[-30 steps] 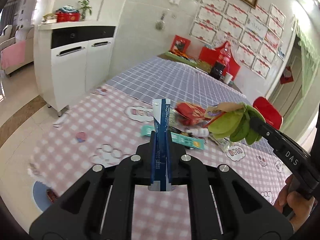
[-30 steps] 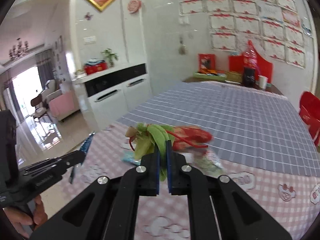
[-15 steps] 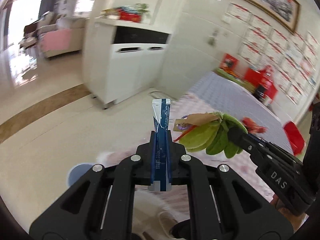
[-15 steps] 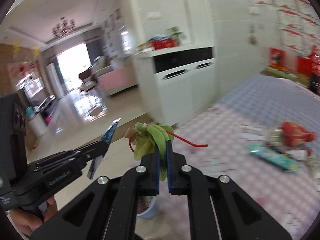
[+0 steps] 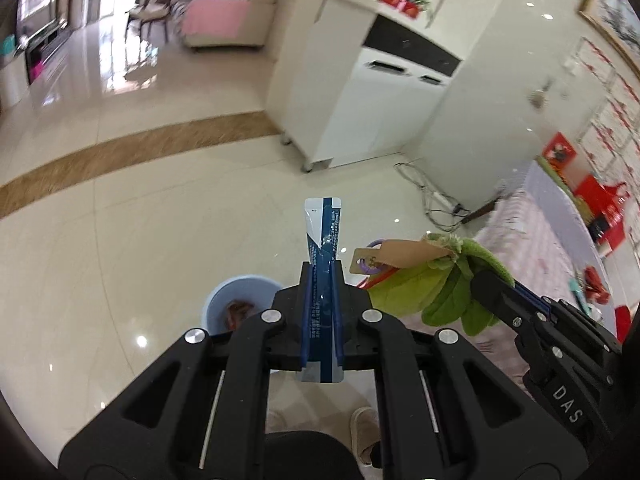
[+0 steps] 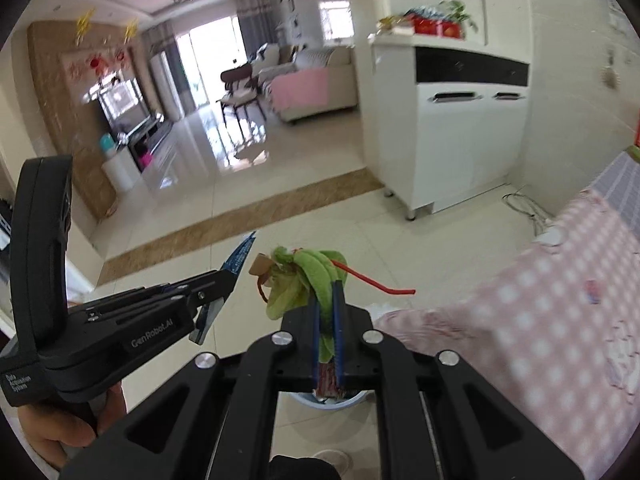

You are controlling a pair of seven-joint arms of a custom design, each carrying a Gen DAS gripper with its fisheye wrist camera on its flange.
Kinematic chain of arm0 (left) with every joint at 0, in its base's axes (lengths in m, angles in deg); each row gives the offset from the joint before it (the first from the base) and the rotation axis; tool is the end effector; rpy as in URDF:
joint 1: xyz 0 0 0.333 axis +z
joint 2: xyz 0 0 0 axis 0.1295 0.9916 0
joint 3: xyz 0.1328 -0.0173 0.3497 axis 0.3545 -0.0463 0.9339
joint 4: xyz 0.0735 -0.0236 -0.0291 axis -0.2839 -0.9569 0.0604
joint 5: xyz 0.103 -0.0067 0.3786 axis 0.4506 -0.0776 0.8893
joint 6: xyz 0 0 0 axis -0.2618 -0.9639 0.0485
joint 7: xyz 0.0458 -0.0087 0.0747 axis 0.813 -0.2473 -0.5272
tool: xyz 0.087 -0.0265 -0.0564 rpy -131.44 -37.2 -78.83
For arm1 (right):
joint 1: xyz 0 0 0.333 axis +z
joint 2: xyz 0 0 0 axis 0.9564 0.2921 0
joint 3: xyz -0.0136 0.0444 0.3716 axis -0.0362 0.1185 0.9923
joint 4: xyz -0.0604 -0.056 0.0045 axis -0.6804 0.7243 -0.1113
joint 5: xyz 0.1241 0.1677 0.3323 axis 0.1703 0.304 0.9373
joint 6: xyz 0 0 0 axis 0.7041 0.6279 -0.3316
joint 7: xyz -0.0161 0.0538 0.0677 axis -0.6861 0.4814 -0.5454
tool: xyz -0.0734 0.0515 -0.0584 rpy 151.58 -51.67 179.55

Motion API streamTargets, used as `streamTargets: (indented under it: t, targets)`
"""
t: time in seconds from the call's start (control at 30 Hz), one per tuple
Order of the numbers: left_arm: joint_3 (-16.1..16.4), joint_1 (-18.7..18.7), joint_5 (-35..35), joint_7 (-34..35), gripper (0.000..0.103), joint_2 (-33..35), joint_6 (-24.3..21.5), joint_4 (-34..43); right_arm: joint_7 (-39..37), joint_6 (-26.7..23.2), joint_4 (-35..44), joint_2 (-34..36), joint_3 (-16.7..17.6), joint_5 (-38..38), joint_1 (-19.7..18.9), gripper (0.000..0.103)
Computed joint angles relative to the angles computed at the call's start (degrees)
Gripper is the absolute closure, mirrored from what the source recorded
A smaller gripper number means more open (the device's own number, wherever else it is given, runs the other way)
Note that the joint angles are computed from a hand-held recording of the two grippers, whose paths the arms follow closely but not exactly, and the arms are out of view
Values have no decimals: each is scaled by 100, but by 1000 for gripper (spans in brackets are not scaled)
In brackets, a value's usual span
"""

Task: Collect trash
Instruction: 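Carry the blue packet and green vegetables with both tools over the blue bin, then open both tools to drop the packet and vegetables into the bin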

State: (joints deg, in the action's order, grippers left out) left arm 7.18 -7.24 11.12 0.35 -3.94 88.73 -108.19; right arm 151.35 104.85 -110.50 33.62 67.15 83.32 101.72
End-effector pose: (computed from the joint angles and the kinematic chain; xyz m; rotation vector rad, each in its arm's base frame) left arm 0.6324 -0.2104 0.4538 -2.1058 1.6785 -0.9688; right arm 0.6383 0.3947 0.4938 -1.9381 1.3893 -0.3964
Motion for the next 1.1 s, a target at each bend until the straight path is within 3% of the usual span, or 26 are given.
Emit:
streamTargets:
  t: [0.13, 0.27, 0.43, 0.53, 0.6, 0.63, 0.67, 1.1]
  targets:
    - [-170, 233, -269, 153, 94, 195, -190, 65, -195, -358, 440, 401, 144, 121, -26, 96]
    - [-334, 395, -524, 378, 94, 460, -431, 210, -66, -568, 608, 642, -41, 29, 138, 96]
    - [-423, 429, -708, 599, 94, 771, -636, 499, 197, -618, 620, 770, -232, -124, 227, 96]
    - [-315, 294, -697, 549, 91, 877, -646, 656, 292, -611, 622, 813, -276, -187, 218, 97]
    - [-190, 190, -651, 426, 75, 903, -726, 711, 353, -608, 594, 819, -304, -229, 213, 96]
    - [-55, 78, -562, 293, 49, 921, -818, 762, 359, -610, 597, 830, -285, -225, 188, 96]
    - [64, -22, -455, 152, 38, 921, -828, 772, 351, -616, 612, 849, -263, -217, 159, 96]
    - [70, 24, -67, -169, 38, 778, -844, 603, 9, -798, 940, 1072, -48, 6, -50, 96]
